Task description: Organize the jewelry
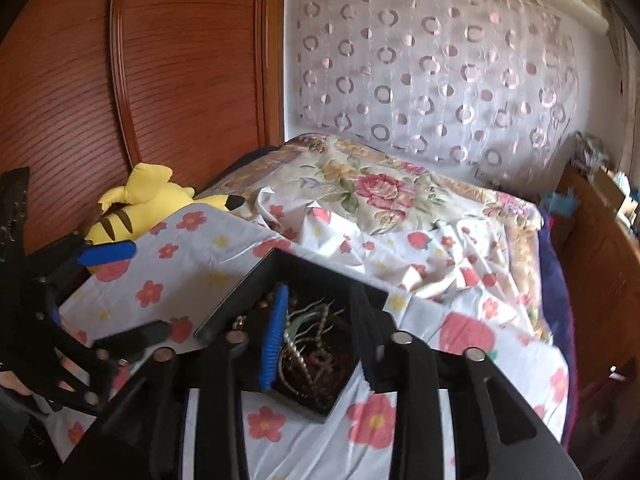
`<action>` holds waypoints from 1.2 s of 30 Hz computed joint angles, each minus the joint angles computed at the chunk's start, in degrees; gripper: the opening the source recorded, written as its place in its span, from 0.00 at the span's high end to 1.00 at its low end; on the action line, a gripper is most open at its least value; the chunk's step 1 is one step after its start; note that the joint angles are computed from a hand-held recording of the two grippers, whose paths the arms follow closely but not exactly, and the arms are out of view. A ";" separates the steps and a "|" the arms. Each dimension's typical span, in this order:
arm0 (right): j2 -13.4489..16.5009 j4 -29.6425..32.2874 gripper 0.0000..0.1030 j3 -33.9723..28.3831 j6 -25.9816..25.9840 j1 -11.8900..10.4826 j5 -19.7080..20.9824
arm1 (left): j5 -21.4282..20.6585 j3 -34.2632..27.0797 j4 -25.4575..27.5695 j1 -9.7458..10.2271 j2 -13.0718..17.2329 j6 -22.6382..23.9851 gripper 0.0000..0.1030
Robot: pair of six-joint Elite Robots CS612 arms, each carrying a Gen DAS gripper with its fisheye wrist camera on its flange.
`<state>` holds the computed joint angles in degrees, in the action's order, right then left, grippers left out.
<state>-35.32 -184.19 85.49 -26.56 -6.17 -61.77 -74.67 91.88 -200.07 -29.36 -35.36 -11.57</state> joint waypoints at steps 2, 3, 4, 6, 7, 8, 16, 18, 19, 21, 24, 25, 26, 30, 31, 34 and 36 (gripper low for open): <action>-0.20 -0.77 0.65 0.98 0.67 -0.39 0.39 | 1.19 1.10 -1.42 -0.39 -0.33 -0.66 0.08; -0.40 -1.66 0.59 1.74 1.16 -0.52 0.42 | 1.51 1.74 -2.21 -0.53 -0.51 -1.15 0.08; -0.74 -3.48 0.54 3.02 2.04 -0.79 0.84 | 1.84 2.48 -2.81 -0.73 -0.77 -1.78 0.08; -0.94 -6.20 0.44 4.69 3.47 -1.22 1.57 | 2.45 3.80 -4.32 -1.16 -1.19 -2.59 0.08; -1.09 -7.16 0.41 5.37 4.04 -1.35 1.79 | 2.84 4.53 -5.21 -1.43 -1.43 -2.88 0.08; -1.41 -8.97 0.40 6.68 4.92 -1.56 1.85 | 3.51 5.22 -5.78 -1.72 -1.66 -3.09 0.08; -2.83 -25.56 0.04 15.53 12.47 -3.04 0.88 | 9.79 10.28 -10.80 -4.70 -3.51 -2.89 0.08; -3.12 -29.84 0.02 18.02 14.11 -3.61 0.99 | 10.42 11.49 -11.91 -5.32 -4.02 -3.10 0.08; -3.26 -30.82 0.02 18.76 14.61 -3.75 0.73 | 10.86 12.09 -12.32 -5.63 -4.30 -3.36 0.08; -3.50 -33.54 0.02 20.96 16.44 -4.47 1.15 | 11.74 13.48 -13.77 -6.37 -4.84 -4.05 0.08; -3.43 -37.68 0.02 23.42 18.51 -5.08 0.32 | 12.89 15.01 -15.45 -7.30 -5.31 -4.03 0.08; -3.43 -38.45 0.02 23.87 18.86 -5.04 -0.58 | 13.31 15.31 -15.45 -7.53 -5.43 -4.07 0.07; -3.31 -39.38 0.02 24.29 19.34 -5.12 -1.23 | 13.89 15.76 -15.14 -7.90 -5.63 -4.08 0.08; -2.88 -42.43 0.02 25.55 20.88 -5.48 -2.33 | 14.20 16.88 -15.10 -8.52 -5.90 -4.39 0.08; -2.79 -42.93 0.02 25.69 20.89 -5.46 -2.66 | 14.09 17.02 -15.11 -8.58 -5.90 -4.57 0.07; -2.54 -43.65 0.02 25.85 20.48 -5.30 -3.60 | 13.45 17.09 -14.44 -8.58 -5.83 -5.31 0.08; -2.35 -43.79 0.02 25.78 20.68 -5.24 -3.89 | 13.72 17.02 -14.37 -8.69 -5.63 -5.58 0.08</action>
<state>-37.66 -227.97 111.28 -5.88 -11.41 -65.66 -60.95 108.90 -214.44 -38.05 -41.00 -17.15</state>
